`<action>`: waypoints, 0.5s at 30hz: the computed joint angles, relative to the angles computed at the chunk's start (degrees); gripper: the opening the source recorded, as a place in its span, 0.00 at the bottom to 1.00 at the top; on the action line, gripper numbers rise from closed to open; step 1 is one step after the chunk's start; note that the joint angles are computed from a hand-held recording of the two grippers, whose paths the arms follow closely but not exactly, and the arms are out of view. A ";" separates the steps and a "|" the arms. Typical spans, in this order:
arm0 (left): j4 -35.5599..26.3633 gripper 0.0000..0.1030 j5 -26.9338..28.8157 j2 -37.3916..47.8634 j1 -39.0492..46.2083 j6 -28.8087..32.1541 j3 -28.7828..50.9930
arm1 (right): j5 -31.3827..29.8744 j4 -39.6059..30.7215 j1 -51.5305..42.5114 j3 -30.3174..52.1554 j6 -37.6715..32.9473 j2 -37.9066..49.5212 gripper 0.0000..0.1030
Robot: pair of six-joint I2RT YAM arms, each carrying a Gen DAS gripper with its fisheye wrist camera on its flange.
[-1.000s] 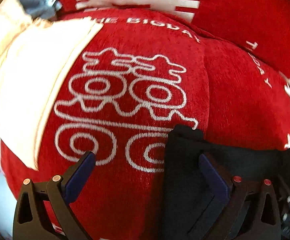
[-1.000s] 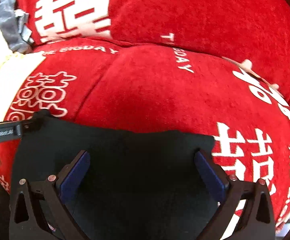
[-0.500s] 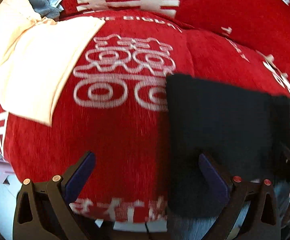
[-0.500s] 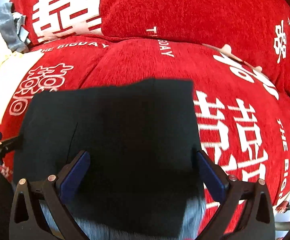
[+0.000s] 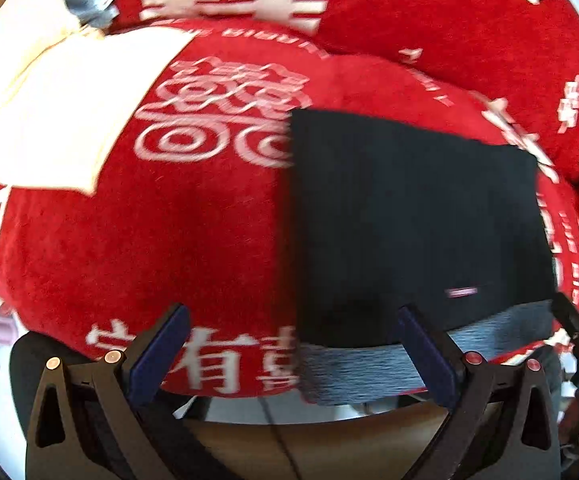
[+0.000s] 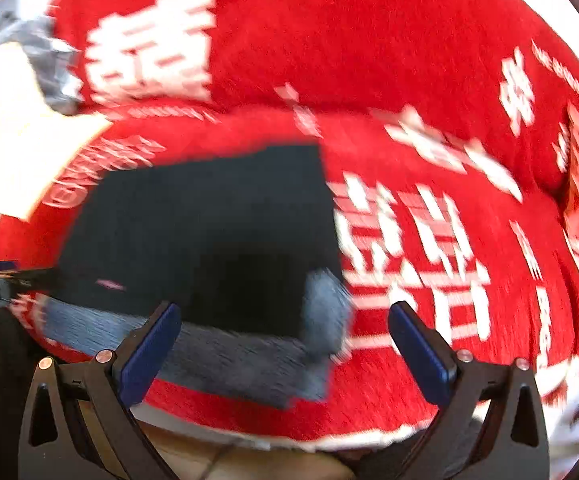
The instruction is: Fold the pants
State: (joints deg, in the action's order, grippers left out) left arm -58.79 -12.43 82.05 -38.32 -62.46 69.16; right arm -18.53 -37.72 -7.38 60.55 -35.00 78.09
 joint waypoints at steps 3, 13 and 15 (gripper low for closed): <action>0.17 1.00 0.62 3.56 -0.91 1.17 1.62 | -3.94 -3.78 1.68 -0.29 -3.31 0.54 1.00; 2.77 1.00 1.86 0.90 0.28 1.22 -1.27 | 11.91 8.64 10.75 -15.89 -3.91 -8.10 1.00; 2.68 1.00 1.69 0.36 1.25 1.86 -0.78 | 14.20 11.71 13.40 -19.24 -5.01 -11.82 1.00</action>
State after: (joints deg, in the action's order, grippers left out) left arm -56.11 -10.74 82.41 -37.07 -60.61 68.38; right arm -4.33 -26.01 6.02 41.31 -40.01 66.28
